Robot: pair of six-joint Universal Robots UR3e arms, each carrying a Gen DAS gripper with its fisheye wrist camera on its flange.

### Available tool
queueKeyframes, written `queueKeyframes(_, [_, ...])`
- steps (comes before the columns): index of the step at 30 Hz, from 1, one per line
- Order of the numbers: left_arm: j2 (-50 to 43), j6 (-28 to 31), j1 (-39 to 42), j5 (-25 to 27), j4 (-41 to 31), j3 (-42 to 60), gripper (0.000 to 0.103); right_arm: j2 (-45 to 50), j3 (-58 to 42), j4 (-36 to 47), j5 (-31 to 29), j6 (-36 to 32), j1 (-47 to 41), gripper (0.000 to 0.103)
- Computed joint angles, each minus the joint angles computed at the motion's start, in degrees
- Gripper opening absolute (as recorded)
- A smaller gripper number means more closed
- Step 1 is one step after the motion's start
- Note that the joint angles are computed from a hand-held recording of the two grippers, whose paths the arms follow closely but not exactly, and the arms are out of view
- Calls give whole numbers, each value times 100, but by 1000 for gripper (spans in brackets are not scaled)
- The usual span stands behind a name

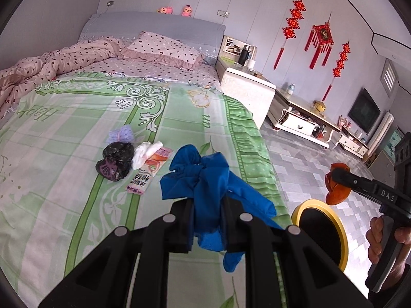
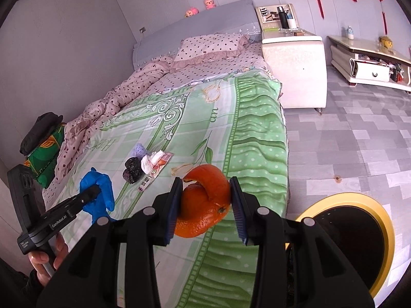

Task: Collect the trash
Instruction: 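Carry the blue glove and tangerine in both tools over the yellow bin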

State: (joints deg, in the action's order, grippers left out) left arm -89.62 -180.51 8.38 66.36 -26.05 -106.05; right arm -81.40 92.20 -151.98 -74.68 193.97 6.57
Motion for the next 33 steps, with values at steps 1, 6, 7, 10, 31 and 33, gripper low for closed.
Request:
queueKeyframes(1, [-49, -41, -103, 32, -15, 84, 14, -150, 149, -7, 59, -27, -103, 36])
queueKeyframes(6, [-357, -169, -730, 315, -68, 561, 14, -865, 824, 16, 327, -163, -638, 36])
queueKeyframes(7, [-430, -181, -846, 368, -94, 674, 14, -1011, 955, 38, 382, -209, -764, 36])
queueKeyframes(10, [-696, -226, -1205, 529, -200, 1072, 14, -1424, 1302, 178, 601, -356, -1177, 36])
queueKeyframes(31, [-2895, -403, -3053, 1045, -1170, 3936, 14, -3530, 2718, 1702, 1799, -1730, -3872, 36])
queueKeyframes(33, [-3082, -432, -3174, 1087, -1230, 4130, 14, -3619, 2823, 1782, 1853, -1848, -4038, 36])
